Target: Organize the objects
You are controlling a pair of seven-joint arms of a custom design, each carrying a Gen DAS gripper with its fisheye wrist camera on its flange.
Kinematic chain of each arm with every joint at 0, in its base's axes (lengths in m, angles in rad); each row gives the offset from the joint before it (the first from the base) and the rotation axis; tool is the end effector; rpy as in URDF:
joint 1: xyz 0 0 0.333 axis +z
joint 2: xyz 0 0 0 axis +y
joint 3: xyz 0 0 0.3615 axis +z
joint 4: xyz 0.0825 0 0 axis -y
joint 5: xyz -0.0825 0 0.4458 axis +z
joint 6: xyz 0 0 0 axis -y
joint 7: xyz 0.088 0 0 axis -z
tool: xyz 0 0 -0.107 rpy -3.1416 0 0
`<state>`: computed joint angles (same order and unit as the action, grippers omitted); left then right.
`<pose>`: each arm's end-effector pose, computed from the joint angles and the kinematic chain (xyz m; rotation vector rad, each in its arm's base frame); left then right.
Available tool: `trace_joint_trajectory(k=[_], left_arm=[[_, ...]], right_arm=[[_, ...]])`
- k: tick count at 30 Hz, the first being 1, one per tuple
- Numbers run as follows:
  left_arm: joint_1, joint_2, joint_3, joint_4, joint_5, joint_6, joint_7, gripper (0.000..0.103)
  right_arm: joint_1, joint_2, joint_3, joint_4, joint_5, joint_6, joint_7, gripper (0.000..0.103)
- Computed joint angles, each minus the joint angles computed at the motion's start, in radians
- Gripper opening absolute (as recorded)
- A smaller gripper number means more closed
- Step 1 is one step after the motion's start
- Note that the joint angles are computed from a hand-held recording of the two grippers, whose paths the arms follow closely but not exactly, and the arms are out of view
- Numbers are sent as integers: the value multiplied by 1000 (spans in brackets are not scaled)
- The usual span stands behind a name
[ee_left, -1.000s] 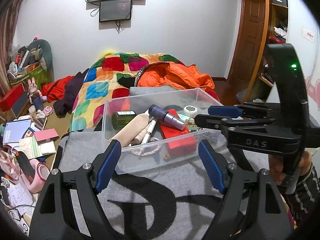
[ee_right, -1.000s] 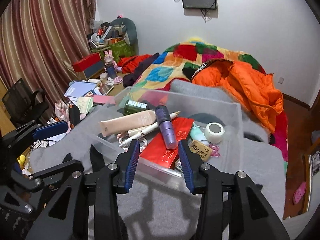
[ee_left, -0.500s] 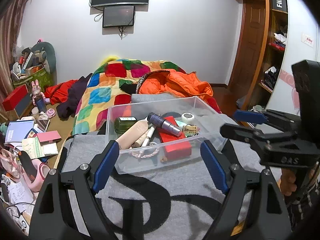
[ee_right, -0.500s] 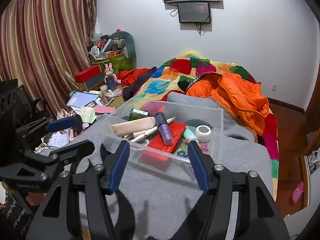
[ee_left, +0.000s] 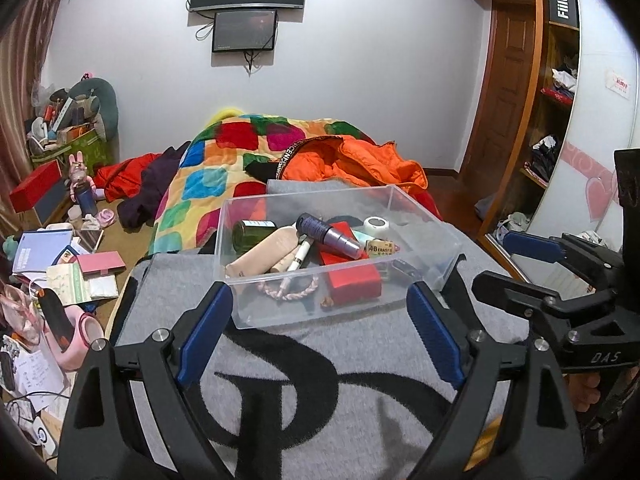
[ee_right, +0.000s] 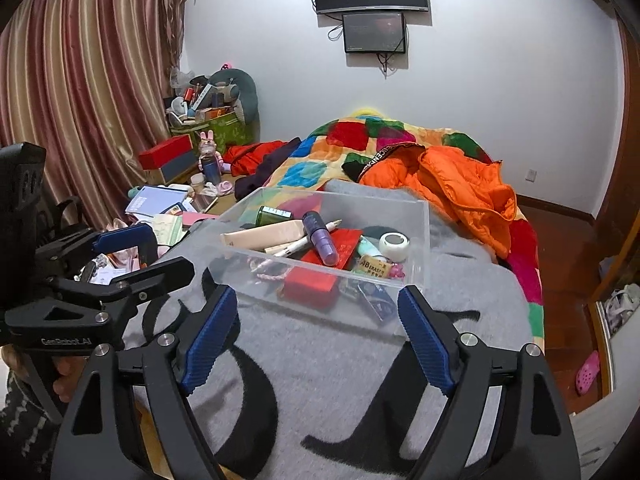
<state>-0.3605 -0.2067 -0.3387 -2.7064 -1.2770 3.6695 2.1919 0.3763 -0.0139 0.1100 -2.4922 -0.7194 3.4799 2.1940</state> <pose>0.3844 -0.1615 0.3839 -1.7489 1.5676 -0.9032 0.4332 0.3175 0.3933 -2.0055 0.9768 -0.3970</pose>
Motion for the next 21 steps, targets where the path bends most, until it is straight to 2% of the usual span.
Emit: trace_joint_trajectory(k=[9,12,21], left_arm=[[-4,-1,0,-4,4,0,-10,89],[-2,0,-1,-3,1,-1,-6,89],[-1,-2,-1,-7,13,-4,-18,89]], right_arm=[[-5,2,-6,4,-58,5,54,81],[-3,0,1,-4,-18,7,14,81],[-3,-2,-6,-2,-61,7,66,81]])
